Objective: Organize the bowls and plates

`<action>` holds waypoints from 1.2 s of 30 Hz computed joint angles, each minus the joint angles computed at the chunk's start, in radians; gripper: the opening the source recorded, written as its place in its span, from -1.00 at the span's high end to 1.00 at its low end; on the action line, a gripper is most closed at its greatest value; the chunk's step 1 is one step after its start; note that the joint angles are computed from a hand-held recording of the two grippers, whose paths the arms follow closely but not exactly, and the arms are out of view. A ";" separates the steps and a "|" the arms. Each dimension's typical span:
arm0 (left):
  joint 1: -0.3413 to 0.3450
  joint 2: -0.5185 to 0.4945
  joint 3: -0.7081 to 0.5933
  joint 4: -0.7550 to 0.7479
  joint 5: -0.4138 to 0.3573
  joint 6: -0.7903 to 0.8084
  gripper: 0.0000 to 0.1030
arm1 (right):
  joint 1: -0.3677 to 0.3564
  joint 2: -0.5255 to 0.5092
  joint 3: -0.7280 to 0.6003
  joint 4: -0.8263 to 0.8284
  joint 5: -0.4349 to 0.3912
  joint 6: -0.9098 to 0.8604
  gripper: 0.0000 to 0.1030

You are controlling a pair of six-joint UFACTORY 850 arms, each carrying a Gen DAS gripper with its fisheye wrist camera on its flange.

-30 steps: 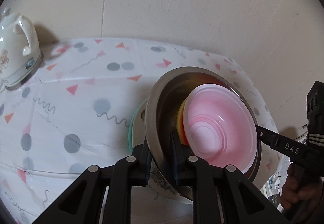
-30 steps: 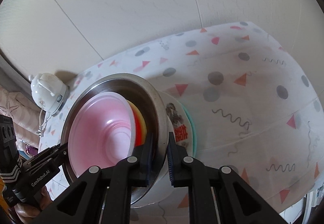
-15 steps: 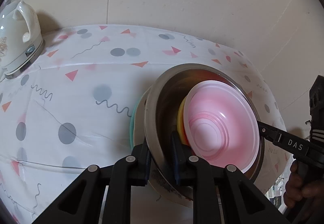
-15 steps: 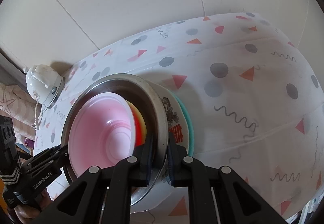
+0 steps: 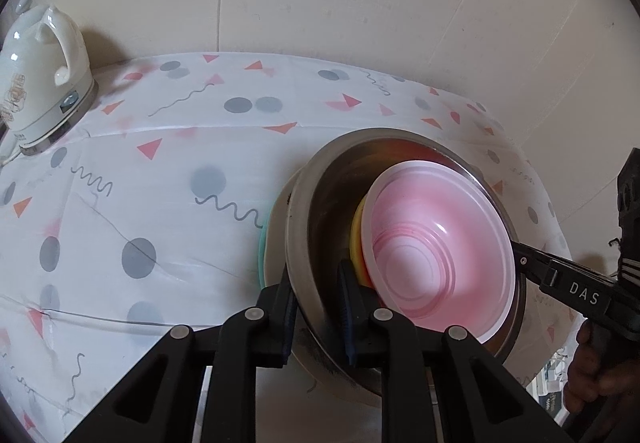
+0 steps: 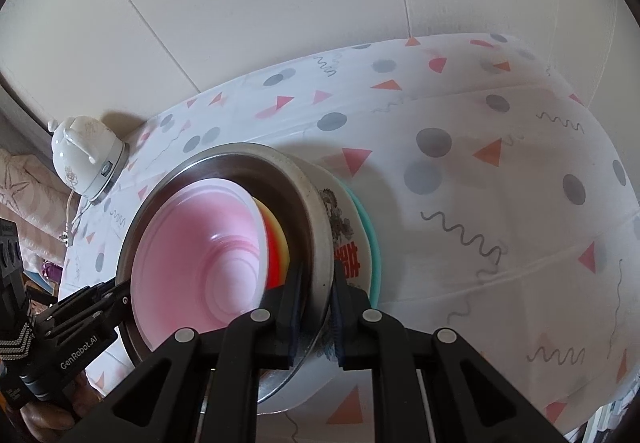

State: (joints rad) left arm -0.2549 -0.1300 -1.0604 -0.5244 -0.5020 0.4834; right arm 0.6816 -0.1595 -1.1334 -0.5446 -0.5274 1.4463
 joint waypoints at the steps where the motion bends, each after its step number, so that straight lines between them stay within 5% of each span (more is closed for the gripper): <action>1: 0.000 0.000 0.000 0.005 0.002 -0.005 0.64 | -0.001 0.001 0.001 0.003 0.002 -0.002 0.75; 17: -0.026 0.048 0.041 0.109 0.076 -0.172 0.64 | -0.002 0.010 0.010 0.015 0.017 -0.066 0.71; 22: -0.035 0.085 0.076 0.136 0.114 -0.205 0.57 | 0.005 0.013 0.017 -0.027 0.007 -0.027 0.55; 30: -0.009 0.122 0.095 -0.002 0.091 -0.014 0.42 | 0.049 0.024 0.018 -0.135 -0.057 0.137 0.42; 36: 0.029 0.180 0.120 -0.114 0.057 0.164 0.23 | 0.129 0.010 -0.022 -0.253 -0.207 0.308 0.36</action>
State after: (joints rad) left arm -0.2264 0.0497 -0.9408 -0.6381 -0.4451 0.6474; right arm 0.8108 -0.1497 -1.1554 -0.7978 -0.7347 1.7540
